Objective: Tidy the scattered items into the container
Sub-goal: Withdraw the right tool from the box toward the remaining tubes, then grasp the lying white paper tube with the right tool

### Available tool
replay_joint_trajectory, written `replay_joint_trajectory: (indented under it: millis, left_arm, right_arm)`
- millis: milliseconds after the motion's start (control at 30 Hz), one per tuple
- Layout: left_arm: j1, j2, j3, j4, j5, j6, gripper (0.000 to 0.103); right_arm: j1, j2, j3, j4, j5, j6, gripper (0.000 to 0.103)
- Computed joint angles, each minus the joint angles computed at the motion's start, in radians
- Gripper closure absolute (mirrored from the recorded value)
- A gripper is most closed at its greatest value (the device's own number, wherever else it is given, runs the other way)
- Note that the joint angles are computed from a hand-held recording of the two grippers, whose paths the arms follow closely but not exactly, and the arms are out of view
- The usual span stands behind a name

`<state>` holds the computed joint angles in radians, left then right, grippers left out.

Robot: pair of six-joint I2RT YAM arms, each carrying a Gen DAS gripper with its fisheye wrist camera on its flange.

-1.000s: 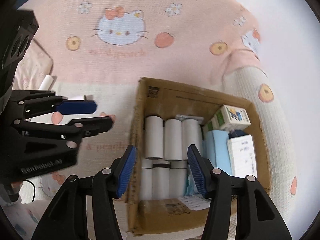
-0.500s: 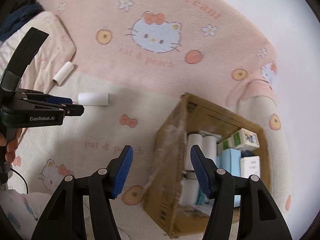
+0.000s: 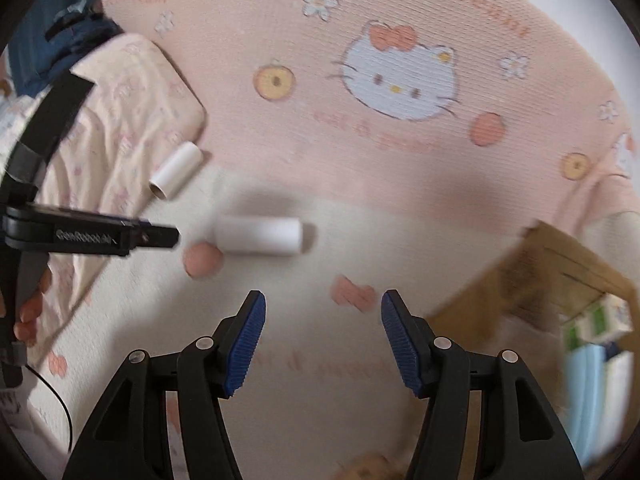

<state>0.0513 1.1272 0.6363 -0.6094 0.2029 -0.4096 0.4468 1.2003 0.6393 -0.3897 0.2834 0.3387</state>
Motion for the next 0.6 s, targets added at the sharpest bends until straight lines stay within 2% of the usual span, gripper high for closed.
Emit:
replay_joint_trajectory:
  millis: [133,300,467,600]
  left_arm:
    - [0.033,0.026,-0.058,0.117,0.015,-0.005,0.053]
    - [0.059,0.146,-0.092,0.259,0.093,-0.021,0.053]
    - [0.041,0.225,-0.128,0.422,0.074,-0.102,0.053]
    - [0.044,0.266,-0.128,0.484,0.085,-0.13,0.053]
  right_arm:
    - [-0.05,0.106,-0.066,0.24,-0.103,0.025,0.045]
    - [-0.134,0.297,-0.09,0.502,-0.25,0.085,0.045]
    - [-0.181,0.471,-0.033,0.603,-0.333,0.095,0.045]
    - [-0.21,0.54,-0.012,0.65,-0.359,0.092,0.045]
